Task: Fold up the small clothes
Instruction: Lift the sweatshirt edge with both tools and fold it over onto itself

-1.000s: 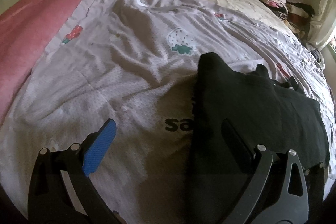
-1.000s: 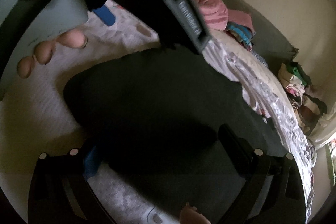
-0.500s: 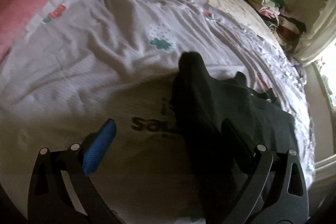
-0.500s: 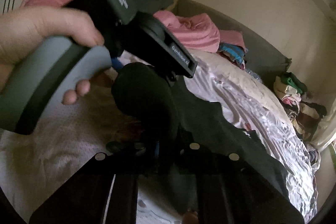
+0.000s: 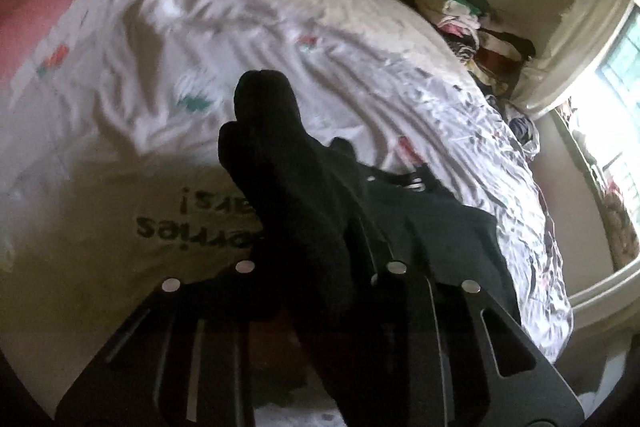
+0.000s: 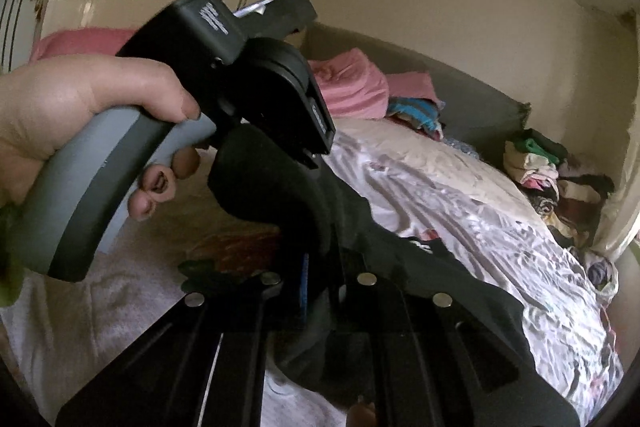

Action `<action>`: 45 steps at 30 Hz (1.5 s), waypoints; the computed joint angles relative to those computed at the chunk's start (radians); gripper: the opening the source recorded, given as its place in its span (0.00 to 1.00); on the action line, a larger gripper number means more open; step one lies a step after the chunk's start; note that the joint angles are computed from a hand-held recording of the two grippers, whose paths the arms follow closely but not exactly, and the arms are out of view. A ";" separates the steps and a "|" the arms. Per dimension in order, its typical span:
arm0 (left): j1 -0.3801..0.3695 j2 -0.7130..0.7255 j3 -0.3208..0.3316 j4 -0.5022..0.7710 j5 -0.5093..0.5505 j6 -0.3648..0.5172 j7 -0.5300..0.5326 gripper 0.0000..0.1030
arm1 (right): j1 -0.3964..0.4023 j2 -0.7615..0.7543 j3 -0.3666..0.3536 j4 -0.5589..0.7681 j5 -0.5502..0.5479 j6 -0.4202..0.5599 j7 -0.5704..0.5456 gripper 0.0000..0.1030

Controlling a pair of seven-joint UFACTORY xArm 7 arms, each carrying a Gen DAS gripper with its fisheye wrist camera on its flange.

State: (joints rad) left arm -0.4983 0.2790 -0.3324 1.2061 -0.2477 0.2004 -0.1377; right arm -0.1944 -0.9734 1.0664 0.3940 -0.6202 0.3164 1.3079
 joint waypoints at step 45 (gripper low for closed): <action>-0.334 0.164 0.085 0.234 0.429 0.037 -0.423 0.23 | 0.875 -0.343 -0.432 -0.405 0.054 0.606 0.308 0.06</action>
